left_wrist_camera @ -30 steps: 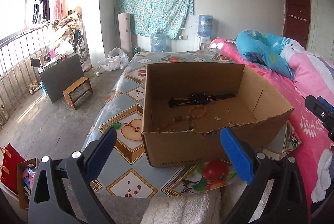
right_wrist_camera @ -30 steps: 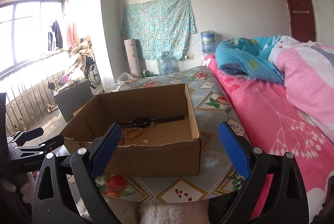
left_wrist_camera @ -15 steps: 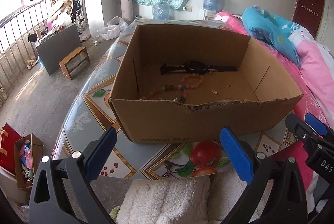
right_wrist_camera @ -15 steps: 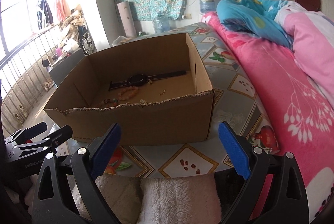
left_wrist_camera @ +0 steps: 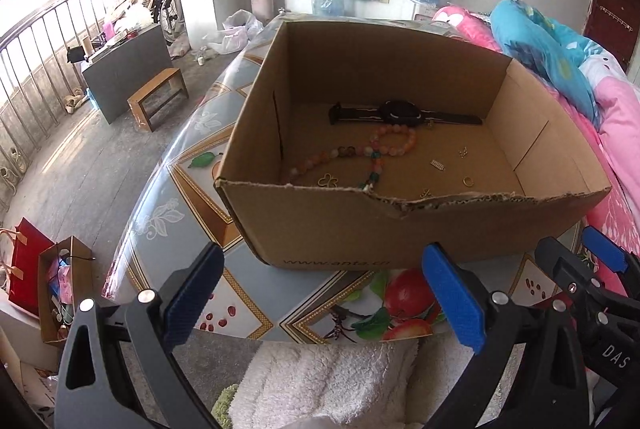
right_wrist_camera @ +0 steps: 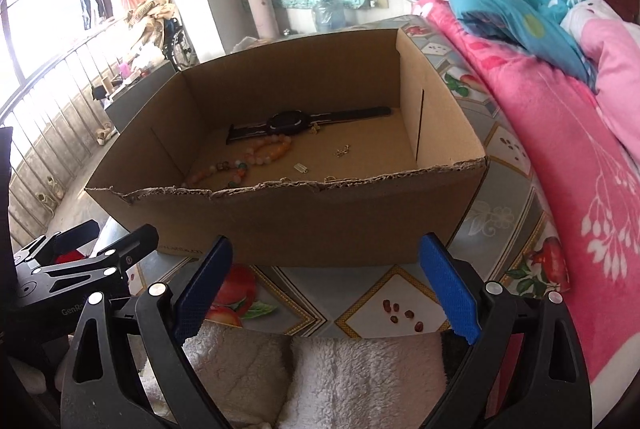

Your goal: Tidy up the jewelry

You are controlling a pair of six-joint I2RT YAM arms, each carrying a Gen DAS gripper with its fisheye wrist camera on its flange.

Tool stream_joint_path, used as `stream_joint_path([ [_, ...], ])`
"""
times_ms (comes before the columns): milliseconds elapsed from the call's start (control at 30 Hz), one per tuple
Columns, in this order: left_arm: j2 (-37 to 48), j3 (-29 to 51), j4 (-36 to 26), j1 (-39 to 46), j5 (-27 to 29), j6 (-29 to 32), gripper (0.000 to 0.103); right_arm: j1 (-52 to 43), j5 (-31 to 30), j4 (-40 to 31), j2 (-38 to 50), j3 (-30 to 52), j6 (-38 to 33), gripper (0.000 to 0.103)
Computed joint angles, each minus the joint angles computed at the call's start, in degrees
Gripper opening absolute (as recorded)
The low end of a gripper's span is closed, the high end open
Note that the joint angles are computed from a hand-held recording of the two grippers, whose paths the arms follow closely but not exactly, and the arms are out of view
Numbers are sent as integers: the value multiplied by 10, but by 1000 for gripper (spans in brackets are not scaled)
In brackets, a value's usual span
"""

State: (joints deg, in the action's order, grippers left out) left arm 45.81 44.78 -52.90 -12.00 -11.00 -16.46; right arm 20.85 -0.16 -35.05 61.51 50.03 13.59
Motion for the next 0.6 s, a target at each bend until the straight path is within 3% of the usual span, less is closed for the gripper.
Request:
stream_joint_path([
  [600, 25, -3, 14, -27, 3, -14, 97, -9, -10, -5, 35, 16, -2, 90],
])
